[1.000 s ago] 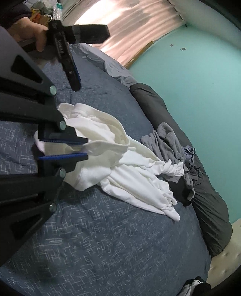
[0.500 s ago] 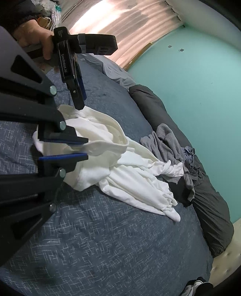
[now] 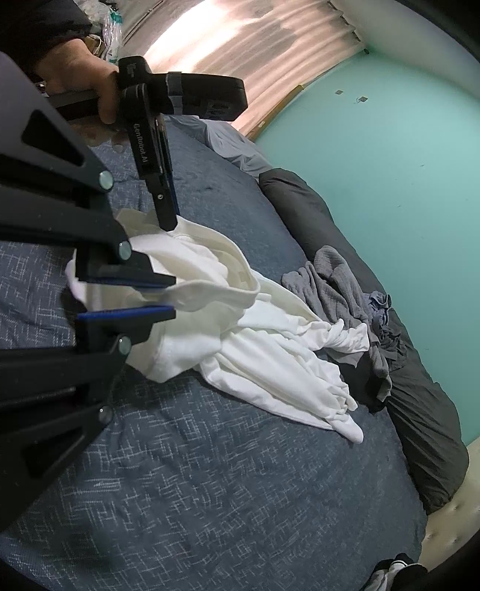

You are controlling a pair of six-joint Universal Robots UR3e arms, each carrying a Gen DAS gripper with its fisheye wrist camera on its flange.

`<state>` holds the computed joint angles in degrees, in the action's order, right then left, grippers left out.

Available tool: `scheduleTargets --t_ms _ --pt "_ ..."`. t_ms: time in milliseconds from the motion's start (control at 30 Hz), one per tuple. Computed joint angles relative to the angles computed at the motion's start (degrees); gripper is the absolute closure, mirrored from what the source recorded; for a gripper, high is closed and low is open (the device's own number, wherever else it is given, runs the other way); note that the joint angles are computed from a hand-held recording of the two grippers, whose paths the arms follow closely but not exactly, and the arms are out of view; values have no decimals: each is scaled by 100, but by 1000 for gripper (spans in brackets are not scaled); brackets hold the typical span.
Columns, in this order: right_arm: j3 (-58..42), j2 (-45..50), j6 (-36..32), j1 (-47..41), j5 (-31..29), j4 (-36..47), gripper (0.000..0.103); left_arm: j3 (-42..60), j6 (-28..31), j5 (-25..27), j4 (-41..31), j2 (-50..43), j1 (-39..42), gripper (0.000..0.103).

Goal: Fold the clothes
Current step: 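Close the left tool on the white shirt's hem beside the right tool, then lift the white shirt with both tools, holding the hem spread between them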

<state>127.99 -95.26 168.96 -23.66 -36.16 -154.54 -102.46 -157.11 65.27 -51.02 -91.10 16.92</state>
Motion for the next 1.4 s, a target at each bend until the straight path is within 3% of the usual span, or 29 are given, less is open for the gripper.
scheduleTargets --t_ms 100,167,200,400,467,533,900,933,967,1067,1200,1400 --pt "-32 64 17 57 -87 -9 92 177 -33 81 -43 -197 -80 83" --pt "-48 89 15 61 -138 33 92 262 -58 95 -77 -306 -96 92" --pt "-62 94 -3 52 -170 99 92 263 -66 103 -66 -319 -96 101" --pt "-320 285 -76 27 -409 673 92 77 24 120 83 -118 -55 101" --pt "-329 239 -66 -55 -295 660 81 18 46 42 70 5 21 101" --pt "-281 159 -78 -137 -150 609 55 -84 55 24 140 175 82 101" --pt "-368 422 36 132 -462 399 54 -217 366 94 172 721 299 101" --pt "-383 453 9 143 -446 417 60 -219 371 85 160 721 317 101" --pt "-414 495 -39 157 -419 471 74 -230 369 83 157 720 334 101" --pt "-507 601 -112 286 -544 477 93 -301 317 147 262 728 345 101" --pt "-481 433 -89 252 -437 374 96 -402 258 167 388 852 413 101" --pt "-473 -575 -358 -71 48 869 97 -160 404 -9 -137 1464 744 101"
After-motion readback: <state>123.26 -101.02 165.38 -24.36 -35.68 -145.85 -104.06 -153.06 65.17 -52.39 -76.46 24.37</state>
